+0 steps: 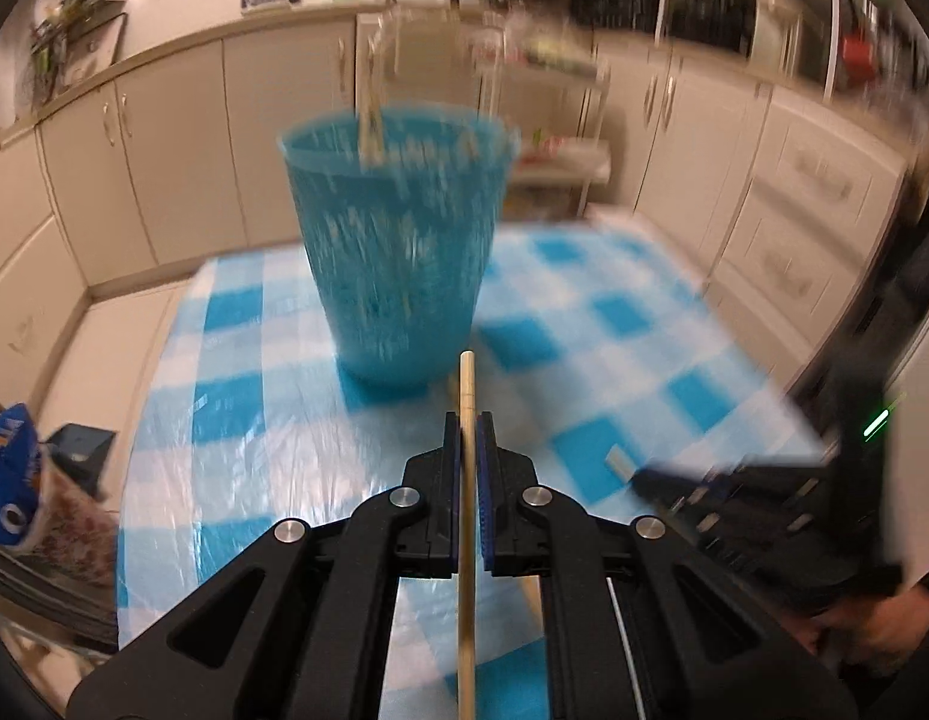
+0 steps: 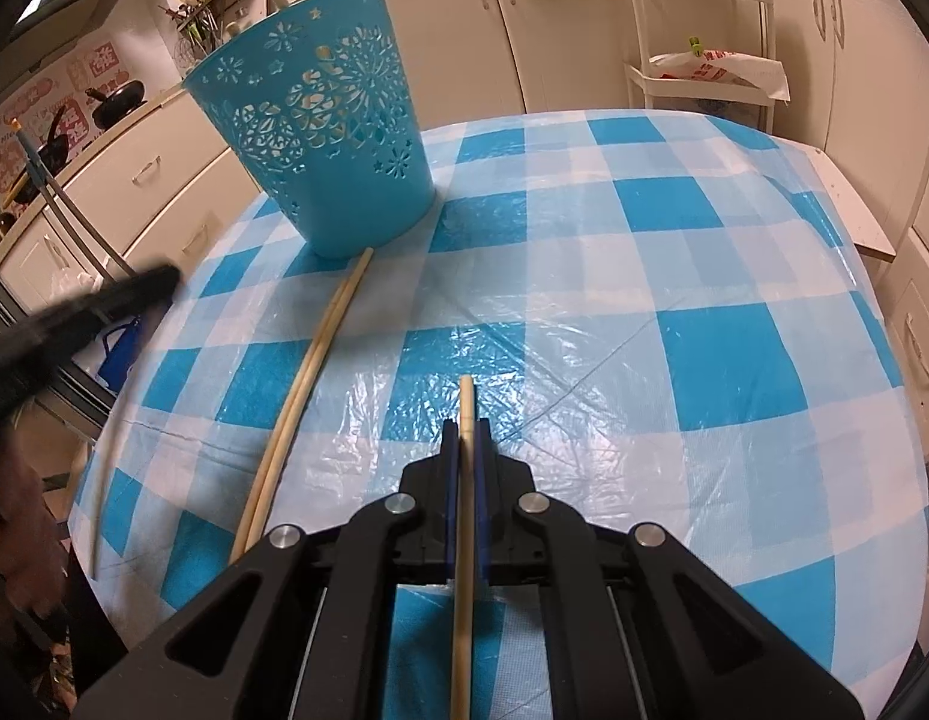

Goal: Organize utensils
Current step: 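Lift the chopstick in the left tool over the blue cup and open it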

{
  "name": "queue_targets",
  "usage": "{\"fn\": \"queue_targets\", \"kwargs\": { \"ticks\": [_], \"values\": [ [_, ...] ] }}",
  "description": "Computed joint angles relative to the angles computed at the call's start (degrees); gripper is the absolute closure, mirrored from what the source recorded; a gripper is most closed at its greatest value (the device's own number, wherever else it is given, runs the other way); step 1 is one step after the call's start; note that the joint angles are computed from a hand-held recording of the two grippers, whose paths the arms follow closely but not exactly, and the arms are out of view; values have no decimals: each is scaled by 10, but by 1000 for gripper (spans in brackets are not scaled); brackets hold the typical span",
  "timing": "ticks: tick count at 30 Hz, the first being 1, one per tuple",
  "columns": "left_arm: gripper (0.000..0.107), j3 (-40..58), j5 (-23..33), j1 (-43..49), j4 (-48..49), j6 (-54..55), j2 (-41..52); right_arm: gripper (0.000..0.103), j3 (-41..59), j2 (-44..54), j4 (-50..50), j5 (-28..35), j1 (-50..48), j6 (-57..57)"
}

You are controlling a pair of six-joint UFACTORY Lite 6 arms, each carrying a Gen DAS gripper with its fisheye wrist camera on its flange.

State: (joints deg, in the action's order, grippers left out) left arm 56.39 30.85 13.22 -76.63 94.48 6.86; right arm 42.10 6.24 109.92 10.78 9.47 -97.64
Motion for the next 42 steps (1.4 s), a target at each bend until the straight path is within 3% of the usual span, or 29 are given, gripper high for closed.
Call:
{"fn": "queue_targets", "kwargs": {
  "ticks": [5, 11, 16, 23, 25, 29, 38, 42],
  "values": [
    [102, 115, 107, 71, -13, -61, 7, 97, -5, 2, -6, 31, -20, 10],
    [102, 307, 143, 87, -64, -138, 84, 97, -6, 2, 0, 34, -23, 5],
    [102, 441, 117, 60, -140, -156, 171, 97, -7, 2, 3, 37, -24, 1],
    [102, 630, -23, -16, -232, -114, 319, 97, -9, 1, 5, 43, -28, -1],
    [102, 695, -51, -34, -216, -129, 369, 97, -8, 2, 6, 46, -29, -1],
    [102, 828, -83, -61, -92, -247, 467, 97, -9, 4, 9, 52, -32, -4],
    [102, 787, -96, -70, -81, -218, 469, 97, -7, 7, 3, 60, -35, 1],
    [102, 792, -90, -66, 3, -288, 468, 97, -7, 7, 1, 59, -35, 3]
  ]
}}
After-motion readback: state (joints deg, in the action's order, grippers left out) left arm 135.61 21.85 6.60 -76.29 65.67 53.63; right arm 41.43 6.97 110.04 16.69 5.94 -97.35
